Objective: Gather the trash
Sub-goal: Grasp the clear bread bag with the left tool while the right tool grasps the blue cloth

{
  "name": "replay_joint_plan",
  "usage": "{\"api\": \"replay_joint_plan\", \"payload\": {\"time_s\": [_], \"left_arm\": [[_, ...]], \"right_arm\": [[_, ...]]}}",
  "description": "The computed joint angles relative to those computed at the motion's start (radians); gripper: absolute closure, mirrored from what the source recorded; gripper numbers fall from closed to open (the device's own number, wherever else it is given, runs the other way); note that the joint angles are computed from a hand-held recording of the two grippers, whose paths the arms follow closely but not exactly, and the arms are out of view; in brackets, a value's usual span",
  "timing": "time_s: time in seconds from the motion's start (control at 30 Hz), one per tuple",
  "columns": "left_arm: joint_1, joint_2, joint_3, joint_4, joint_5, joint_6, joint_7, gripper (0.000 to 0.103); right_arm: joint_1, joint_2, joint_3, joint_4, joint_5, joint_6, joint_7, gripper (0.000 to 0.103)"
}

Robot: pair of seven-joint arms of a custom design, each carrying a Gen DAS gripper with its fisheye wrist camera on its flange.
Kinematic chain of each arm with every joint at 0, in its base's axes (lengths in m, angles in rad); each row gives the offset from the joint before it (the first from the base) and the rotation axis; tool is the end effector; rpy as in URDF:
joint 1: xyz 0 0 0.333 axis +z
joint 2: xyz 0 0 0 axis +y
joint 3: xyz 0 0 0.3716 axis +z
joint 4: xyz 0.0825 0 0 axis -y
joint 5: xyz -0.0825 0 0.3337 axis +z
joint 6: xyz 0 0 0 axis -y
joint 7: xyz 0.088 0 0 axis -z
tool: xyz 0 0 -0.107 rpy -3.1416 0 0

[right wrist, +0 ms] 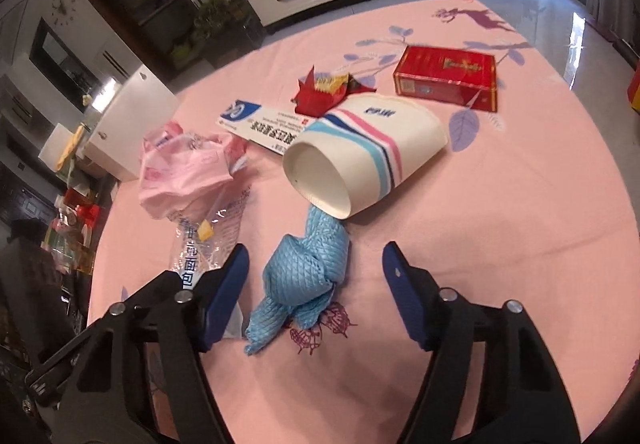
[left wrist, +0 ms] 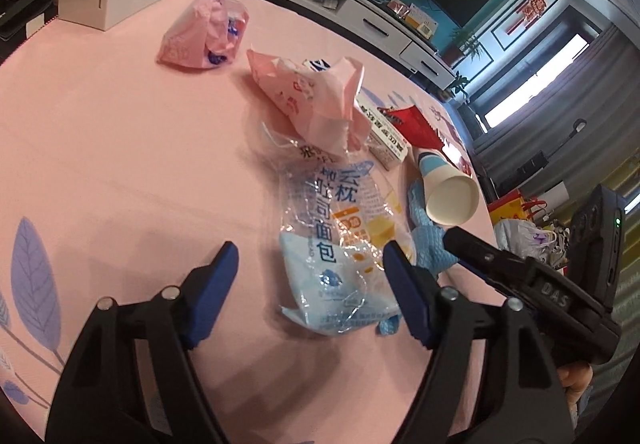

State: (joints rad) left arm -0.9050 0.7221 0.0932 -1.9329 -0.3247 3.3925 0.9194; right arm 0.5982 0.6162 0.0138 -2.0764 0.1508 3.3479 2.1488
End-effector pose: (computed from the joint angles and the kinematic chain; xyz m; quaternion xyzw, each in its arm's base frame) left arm 0.4775 -0.4695 0.2819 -0.7033 0.6121 -0.3608 0.0244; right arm 0.5299 0.3505 0.2919 -0.6250 0.7116 -0.0484 0.3172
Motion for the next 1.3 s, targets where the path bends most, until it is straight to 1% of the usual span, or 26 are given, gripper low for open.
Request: {"api": "replay_joint_plan", "payload": {"time_s": [0.03, 0.1, 0.13, 0.17, 0.2, 0.23, 0.27, 0.3, 0.33, 0.37, 0.4, 0.43, 0.47, 0.5, 0.53, 0.57, 0.6, 0.67, 0.77, 0.8, 0.9, 1.03, 1.1, 1.17, 1.27, 1.3], "left_arm": [[-0.001, 0.003, 0.001, 0.002, 0.001, 0.0, 0.001, 0.029], [-0.019, 0.008, 0.021, 0.011, 0.001, -0.013, 0.005, 0.03], [-0.021, 0.01, 0.022, 0.017, 0.007, -0.018, 0.008, 0.033], [-0.009, 0.012, 0.01, 0.02, 0.018, -0.016, 0.011, 0.035], [-0.016, 0.016, 0.015, 0.025, 0.02, -0.018, 0.011, 0.038], [-0.018, 0.017, 0.018, 0.027, 0.021, -0.02, 0.009, 0.044], [-0.022, 0.018, 0.02, 0.029, 0.021, -0.022, 0.007, 0.045], [-0.024, 0.02, 0.022, 0.032, 0.023, -0.026, 0.005, 0.051], [-0.012, 0.021, 0.007, 0.034, 0.03, -0.024, 0.004, 0.053], [-0.017, 0.023, 0.013, 0.035, 0.03, -0.024, 0.001, 0.053], [-0.023, 0.025, 0.018, 0.037, 0.03, -0.024, -0.002, 0.053], [-0.023, 0.025, 0.018, 0.037, 0.032, -0.025, -0.003, 0.058], [-0.002, 0.026, -0.008, 0.04, 0.041, -0.024, -0.004, 0.063], [0.007, 0.024, -0.019, 0.036, 0.042, -0.021, -0.008, 0.074], [0.038, 0.025, -0.056, 0.037, 0.051, -0.019, -0.012, 0.083], [0.074, 0.03, -0.097, 0.036, 0.079, -0.003, -0.036, 0.083], [0.074, 0.032, -0.102, 0.037, 0.066, 0.002, -0.027, 0.085], [0.009, 0.026, -0.034, 0.043, 0.036, -0.034, -0.031, 0.088], [-0.065, 0.012, 0.041, 0.035, 0.025, -0.045, -0.046, 0.093], [-0.097, 0.006, 0.072, 0.034, 0.021, -0.06, -0.051, 0.094], [-0.14, -0.016, 0.114, 0.018, 0.031, -0.086, -0.077, 0.094], [-0.19, -0.048, 0.155, -0.012, 0.056, -0.082, -0.103, 0.095], [-0.236, -0.059, 0.2, -0.02, 0.069, -0.085, -0.097, 0.095], [-0.303, -0.066, 0.263, -0.027, 0.07, -0.093, -0.102, 0.095], [-0.361, -0.077, 0.31, -0.037, 0.077, -0.097, -0.106, 0.095], [-0.381, -0.083, 0.325, -0.05, 0.081, -0.093, -0.105, 0.095]], "right_arm": [[-0.005, 0.004, 0.005, 0.002, -0.002, -0.001, -0.001, 0.041], [-0.009, 0.014, 0.014, 0.01, -0.01, 0.002, -0.008, 0.046], [-0.017, 0.019, 0.025, 0.015, -0.017, 0.002, -0.014, 0.049], [-0.018, 0.021, 0.028, 0.02, -0.02, -0.002, -0.017, 0.05], [-0.002, 0.022, 0.012, 0.024, -0.016, -0.008, -0.017, 0.051], [0.03, 0.023, -0.021, 0.027, -0.007, -0.012, -0.016, 0.054], [0.045, 0.024, -0.036, 0.028, -0.003, -0.013, -0.016, 0.056], [0.041, 0.026, -0.033, 0.031, -0.003, -0.016, -0.017, 0.058], [0.022, 0.028, -0.012, 0.032, -0.006, -0.014, -0.016, 0.059], [0.011, 0.028, 0.0, 0.03, -0.007, -0.009, -0.014, 0.059], [0.013, 0.031, -0.001, 0.033, -0.006, -0.011, -0.014, 0.06], [0.033, 0.03, -0.021, 0.034, -0.006, -0.019, -0.018, 0.061], [0.06, 0.03, -0.049, 0.035, -0.003, -0.024, -0.021, 0.061], [0.096, 0.03, -0.085, 0.034, 0.003, -0.03, -0.021, 0.063], [0.109, 0.032, -0.098, 0.036, 0.005, -0.033, -0.021, 0.065], [0.12, 0.031, -0.108, 0.035, 0.007, -0.033, -0.022, 0.065], [0.125, 0.032, -0.114, 0.035, 0.009, -0.033, -0.021, 0.067], [0.124, 0.027, -0.111, 0.03, 0.007, -0.034, -0.023, 0.07], [0.059, 0.008, -0.033, 0.004, -0.012, -0.009, -0.036, 0.074], [0.056, 0.002, -0.03, -0.003, -0.013, -0.007, -0.04, 0.074], [0.12, -0.032, -0.086, -0.045, 0.003, 0.008, -0.053, 0.075], [0.163, -0.079, -0.111, -0.106, 0.027, 0.035, -0.077, 0.076], [0.174, -0.102, -0.112, -0.139, 0.041, 0.056, -0.093, 0.076], [0.189, -0.127, -0.116, -0.179, 0.064, 0.082, -0.113, 0.076], [0.219, -0.16, -0.126, -0.23, 0.115, 0.116, -0.145, 0.076], [0.242, -0.17, -0.142, -0.248, 0.143, 0.131, -0.163, 0.076]]}}
